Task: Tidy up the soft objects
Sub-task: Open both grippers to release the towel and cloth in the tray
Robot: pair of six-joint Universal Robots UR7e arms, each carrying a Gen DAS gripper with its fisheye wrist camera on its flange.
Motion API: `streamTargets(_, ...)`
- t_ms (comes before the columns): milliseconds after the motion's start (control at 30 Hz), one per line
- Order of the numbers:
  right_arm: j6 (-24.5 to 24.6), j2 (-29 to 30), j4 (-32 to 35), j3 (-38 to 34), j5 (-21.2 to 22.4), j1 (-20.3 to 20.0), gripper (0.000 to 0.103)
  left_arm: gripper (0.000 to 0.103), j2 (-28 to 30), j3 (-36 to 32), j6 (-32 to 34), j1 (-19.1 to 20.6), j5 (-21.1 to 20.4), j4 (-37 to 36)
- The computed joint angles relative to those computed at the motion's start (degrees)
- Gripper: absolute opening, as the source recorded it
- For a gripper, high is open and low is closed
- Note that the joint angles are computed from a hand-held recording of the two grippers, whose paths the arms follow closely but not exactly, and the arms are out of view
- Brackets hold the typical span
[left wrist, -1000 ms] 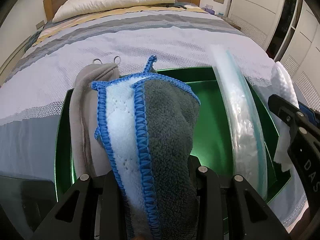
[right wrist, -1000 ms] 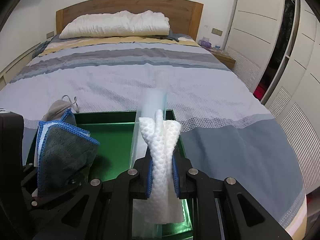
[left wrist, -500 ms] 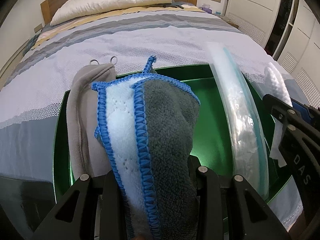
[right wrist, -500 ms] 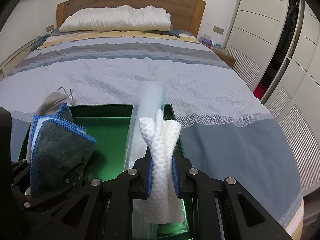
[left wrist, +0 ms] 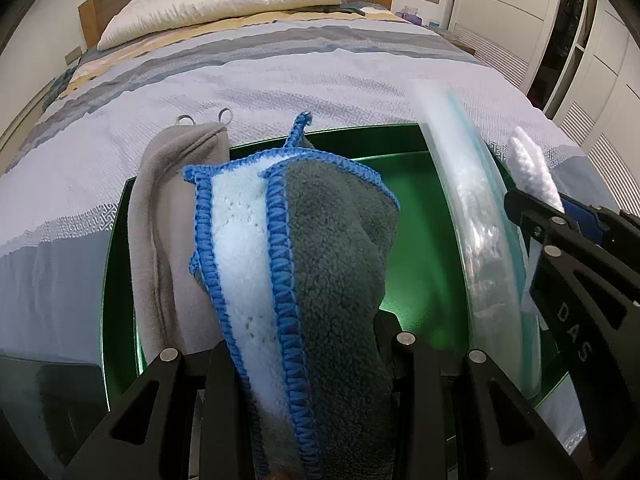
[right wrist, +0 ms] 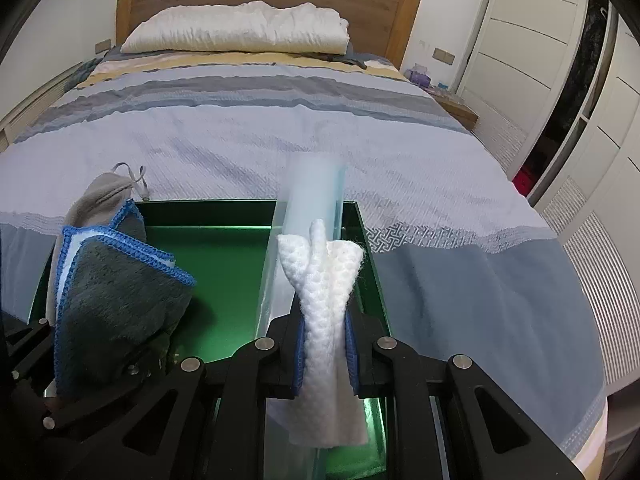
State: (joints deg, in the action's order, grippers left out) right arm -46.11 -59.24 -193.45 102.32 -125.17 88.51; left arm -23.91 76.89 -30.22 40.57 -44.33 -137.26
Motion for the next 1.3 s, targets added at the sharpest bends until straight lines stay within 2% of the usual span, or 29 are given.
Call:
streamTargets(767,-1.0,2.3,2.5,-4.2,-1.9,-0.3,0.017,0.029,-0.1,0.4,1.6,0.4,-1.1,-1.0)
streamTargets(1300,-0.7,2.4,5.4,-5.5,-2.9,-0.2,0.02,0.031,-0.5,-0.8,-0.1,0.9,-2.2,1.6)
